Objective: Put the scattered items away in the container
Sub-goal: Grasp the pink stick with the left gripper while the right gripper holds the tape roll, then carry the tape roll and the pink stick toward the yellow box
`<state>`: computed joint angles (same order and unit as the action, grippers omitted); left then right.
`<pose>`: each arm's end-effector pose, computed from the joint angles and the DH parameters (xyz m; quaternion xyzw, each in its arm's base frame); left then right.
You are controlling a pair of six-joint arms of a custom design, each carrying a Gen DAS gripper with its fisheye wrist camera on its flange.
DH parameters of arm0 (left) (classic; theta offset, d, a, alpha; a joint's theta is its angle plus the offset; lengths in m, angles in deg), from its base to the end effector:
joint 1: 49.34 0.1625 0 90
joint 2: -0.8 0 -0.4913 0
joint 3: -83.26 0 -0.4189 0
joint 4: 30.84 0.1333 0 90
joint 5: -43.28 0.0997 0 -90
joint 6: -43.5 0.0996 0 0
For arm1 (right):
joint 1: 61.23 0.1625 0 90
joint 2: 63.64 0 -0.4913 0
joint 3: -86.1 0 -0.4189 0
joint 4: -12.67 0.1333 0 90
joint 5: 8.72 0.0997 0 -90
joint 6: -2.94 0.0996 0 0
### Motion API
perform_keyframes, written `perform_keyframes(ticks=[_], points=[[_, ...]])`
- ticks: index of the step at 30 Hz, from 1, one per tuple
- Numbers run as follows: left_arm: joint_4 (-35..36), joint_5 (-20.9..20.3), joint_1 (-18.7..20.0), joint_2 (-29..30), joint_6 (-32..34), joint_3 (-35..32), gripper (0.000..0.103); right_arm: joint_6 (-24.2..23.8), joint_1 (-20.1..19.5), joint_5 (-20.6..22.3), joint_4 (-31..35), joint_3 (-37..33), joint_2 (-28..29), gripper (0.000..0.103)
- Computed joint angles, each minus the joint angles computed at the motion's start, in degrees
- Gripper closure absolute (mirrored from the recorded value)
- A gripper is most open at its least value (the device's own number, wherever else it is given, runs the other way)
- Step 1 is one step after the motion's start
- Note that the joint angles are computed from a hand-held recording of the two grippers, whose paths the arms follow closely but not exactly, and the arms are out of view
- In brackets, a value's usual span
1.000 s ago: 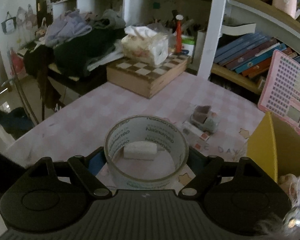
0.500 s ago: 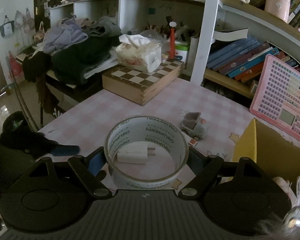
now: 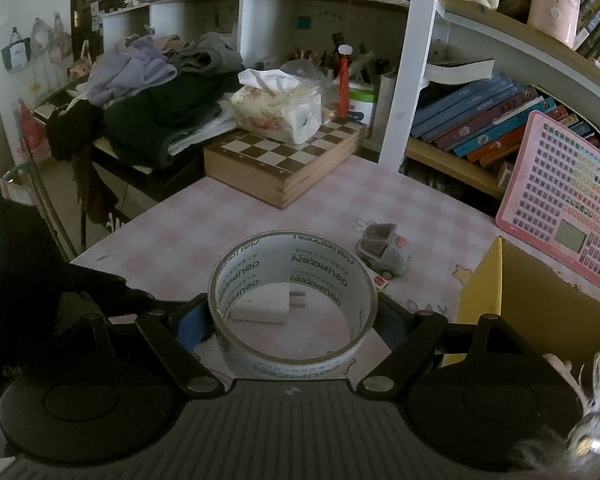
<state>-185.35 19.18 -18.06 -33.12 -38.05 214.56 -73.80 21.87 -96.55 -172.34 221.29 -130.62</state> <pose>-0.2387 -0.4074 -0.0670 -0.0085 0.8194 -0.4100 0.4006 0.0782 -0.4945 0.1818 0.5603 -0.7950 0.1850 0.1408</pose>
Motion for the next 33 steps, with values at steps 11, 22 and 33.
perform_keyframes(ticks=[11, 22, 33], points=[[7.0, 0.9, -3.4, -4.2, -9.0, 1.8, 0.086, -0.4, -0.7, 2.4, 2.5, 1.3, -3.5, 0.020], [17.8, 0.6, -8.0, -7.0, -17.5, 2.3, 0.086, -0.5, -1.7, 3.3, 3.9, 3.8, -7.7, 0.020], [21.4, -1.6, -13.1, -8.9, -20.8, 3.3, 0.086, 0.2, -3.5, 0.7, 8.5, 6.6, -14.0, 0.019]])
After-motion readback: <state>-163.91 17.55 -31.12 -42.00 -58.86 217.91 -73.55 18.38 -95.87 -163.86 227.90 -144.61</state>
